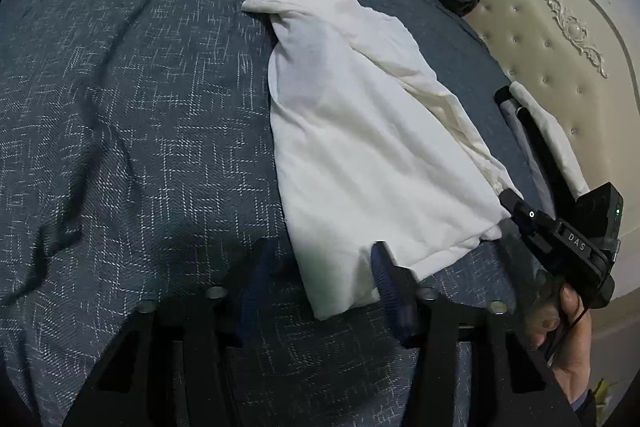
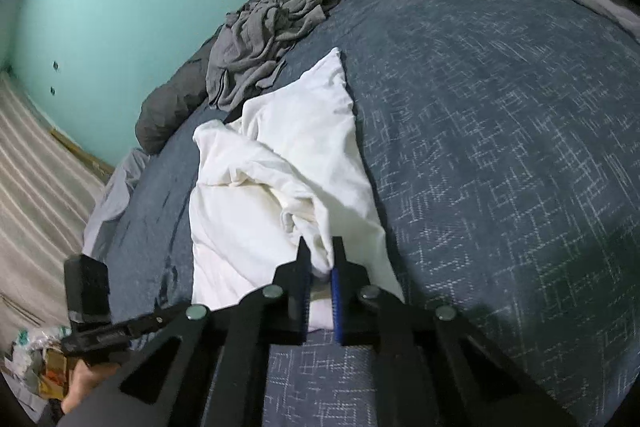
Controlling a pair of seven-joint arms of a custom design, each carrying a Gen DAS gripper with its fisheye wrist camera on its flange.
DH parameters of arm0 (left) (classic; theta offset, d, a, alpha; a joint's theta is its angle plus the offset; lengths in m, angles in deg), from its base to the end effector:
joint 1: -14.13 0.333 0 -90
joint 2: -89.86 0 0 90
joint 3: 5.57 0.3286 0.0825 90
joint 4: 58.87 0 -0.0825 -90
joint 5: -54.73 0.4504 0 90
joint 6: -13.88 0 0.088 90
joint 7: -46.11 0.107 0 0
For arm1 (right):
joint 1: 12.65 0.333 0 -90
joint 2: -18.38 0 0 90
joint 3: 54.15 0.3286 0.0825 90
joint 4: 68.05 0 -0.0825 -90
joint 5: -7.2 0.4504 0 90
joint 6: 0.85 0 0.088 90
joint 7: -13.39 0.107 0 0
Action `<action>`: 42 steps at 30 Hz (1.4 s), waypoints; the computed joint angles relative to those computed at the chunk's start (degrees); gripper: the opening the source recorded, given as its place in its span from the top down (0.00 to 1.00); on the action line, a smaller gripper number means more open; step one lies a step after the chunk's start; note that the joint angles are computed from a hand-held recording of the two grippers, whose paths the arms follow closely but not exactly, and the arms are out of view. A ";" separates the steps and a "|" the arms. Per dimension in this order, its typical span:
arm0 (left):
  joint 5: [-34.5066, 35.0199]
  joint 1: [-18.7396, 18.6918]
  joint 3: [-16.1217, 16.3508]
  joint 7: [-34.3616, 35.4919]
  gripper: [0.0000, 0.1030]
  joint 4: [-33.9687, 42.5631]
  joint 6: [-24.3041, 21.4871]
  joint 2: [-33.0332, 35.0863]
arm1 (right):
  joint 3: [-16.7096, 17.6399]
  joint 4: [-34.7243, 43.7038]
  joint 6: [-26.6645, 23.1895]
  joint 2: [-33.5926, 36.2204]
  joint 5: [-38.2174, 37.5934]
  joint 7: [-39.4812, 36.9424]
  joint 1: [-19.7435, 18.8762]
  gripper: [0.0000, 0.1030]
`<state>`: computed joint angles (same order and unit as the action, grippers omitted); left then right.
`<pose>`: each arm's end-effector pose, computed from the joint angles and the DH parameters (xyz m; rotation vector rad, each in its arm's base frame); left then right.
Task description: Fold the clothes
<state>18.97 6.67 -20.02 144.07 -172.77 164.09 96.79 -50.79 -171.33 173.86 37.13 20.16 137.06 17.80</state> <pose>0.6349 -0.2360 0.4375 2.0076 -2.0976 1.0163 0.6326 0.3972 0.4522 -1.3830 1.7353 -0.0504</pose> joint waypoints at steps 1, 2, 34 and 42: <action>-0.12 0.03 -0.03 0.03 0.90 0.24 -0.33 0.37 | 0.43 -0.40 0.70 -0.15 0.66 0.02 -0.32 0.94; -0.24 0.09 -0.08 0.08 0.96 0.49 -0.65 0.72 | 0.87 -0.81 1.42 -0.31 1.40 -0.04 -0.65 0.94; 2.48 -0.11 0.52 -0.62 0.62 0.52 0.84 -0.57 | -8.66 -5.89 -0.83 -7.01 -30.43 27.30 5.08 0.65; 8.43 0.07 1.05 -1.75 0.62 -0.01 2.73 -1.05 | 1.08 16.05 -16.72 5.82 -17.82 1.44 -0.27 0.66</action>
<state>27.41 6.74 -18.97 142.33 -172.78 166.83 95.74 -49.71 -155.28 157.14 42.95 2.35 138.49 17.53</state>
